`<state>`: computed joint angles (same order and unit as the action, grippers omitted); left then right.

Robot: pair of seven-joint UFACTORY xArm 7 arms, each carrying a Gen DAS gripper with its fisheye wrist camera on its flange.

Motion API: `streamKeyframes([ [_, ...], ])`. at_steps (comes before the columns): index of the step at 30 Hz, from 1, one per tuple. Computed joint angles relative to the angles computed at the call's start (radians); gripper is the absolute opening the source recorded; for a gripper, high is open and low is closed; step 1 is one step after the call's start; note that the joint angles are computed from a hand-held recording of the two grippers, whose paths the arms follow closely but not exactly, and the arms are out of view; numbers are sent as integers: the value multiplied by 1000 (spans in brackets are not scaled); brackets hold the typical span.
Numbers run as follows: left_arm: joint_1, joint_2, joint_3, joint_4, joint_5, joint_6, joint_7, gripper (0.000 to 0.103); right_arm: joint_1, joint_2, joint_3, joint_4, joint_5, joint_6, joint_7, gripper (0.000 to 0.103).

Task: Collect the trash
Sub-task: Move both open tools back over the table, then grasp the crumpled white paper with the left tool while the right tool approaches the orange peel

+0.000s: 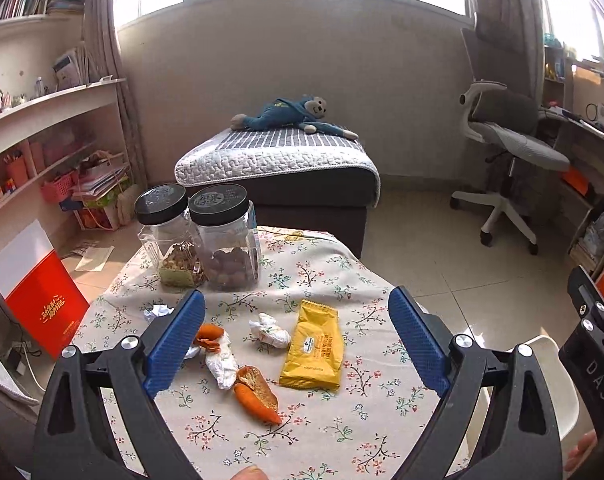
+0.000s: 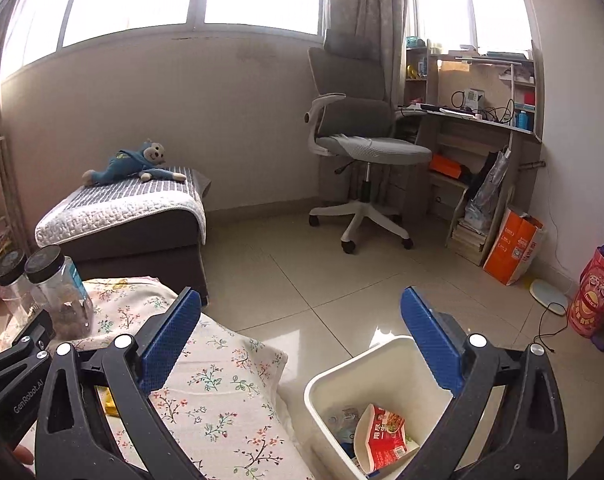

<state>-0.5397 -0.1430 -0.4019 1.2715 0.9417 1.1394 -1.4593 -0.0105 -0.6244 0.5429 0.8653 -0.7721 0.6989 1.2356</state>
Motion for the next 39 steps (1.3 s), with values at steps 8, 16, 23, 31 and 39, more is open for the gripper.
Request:
streamKeyframes([
  [8, 109, -88, 86, -164, -161, -13, 112, 90, 55, 174, 39, 94, -35, 4, -6, 96],
  [16, 250, -119, 213, -349, -378, -265, 364, 90, 200, 365, -29, 173, -48, -28, -131, 96],
  [23, 318, -129, 241, -410, -508, -444, 513, 45, 382, 510, -173, 206, 237, -132, -484, 96],
  [31, 350, -279, 219, -460, -656, -419, 611, 21, 533, 640, -248, 256, 595, -110, -891, 96],
  [39, 362, -475, 216, -534, -777, -393, 672, 20, 574, 746, -265, 333, 694, -39, -899, 72],
])
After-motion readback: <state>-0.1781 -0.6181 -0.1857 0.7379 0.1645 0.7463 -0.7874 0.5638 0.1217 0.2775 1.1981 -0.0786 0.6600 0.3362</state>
